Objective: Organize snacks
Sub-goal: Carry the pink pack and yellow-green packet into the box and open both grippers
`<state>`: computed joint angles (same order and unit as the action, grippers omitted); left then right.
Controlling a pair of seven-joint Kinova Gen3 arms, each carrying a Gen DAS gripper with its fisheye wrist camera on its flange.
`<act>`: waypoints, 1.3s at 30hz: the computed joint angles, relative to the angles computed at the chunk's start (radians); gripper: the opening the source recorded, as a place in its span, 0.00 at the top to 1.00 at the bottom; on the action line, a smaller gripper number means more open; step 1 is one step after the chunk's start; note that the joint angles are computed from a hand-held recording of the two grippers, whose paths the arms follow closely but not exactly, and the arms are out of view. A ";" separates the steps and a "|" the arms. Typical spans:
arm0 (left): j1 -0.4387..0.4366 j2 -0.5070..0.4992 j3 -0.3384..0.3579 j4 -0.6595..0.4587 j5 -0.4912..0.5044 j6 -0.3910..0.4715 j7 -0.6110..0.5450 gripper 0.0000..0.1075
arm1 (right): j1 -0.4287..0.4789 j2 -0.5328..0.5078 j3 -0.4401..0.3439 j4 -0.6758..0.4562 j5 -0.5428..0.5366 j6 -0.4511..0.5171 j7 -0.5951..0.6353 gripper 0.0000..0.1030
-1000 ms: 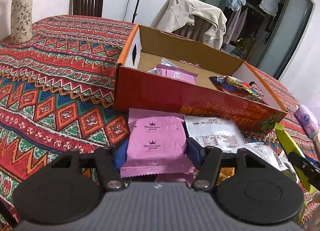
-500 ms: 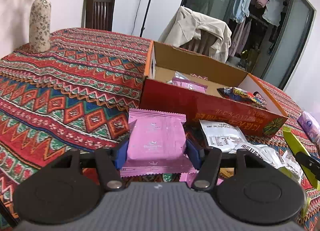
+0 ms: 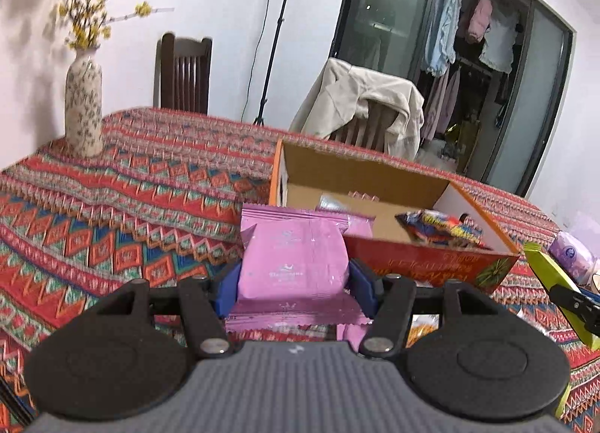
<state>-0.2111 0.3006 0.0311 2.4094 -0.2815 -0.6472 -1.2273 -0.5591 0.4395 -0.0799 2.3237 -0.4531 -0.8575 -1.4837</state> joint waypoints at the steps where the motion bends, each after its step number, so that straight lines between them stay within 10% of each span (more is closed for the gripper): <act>1: 0.006 -0.003 -0.001 -0.005 0.006 -0.001 -0.006 0.43 | 0.003 0.000 0.001 -0.002 0.006 -0.004 0.000 0.63; 27: 0.190 0.152 -0.008 -0.343 0.227 0.056 -0.197 0.43 | 0.094 0.128 0.037 -0.416 0.075 0.178 0.048 0.63; 39: 0.135 0.267 0.036 -0.477 0.192 0.190 -0.180 0.43 | 0.111 0.210 0.068 -0.512 0.123 0.296 -0.003 0.63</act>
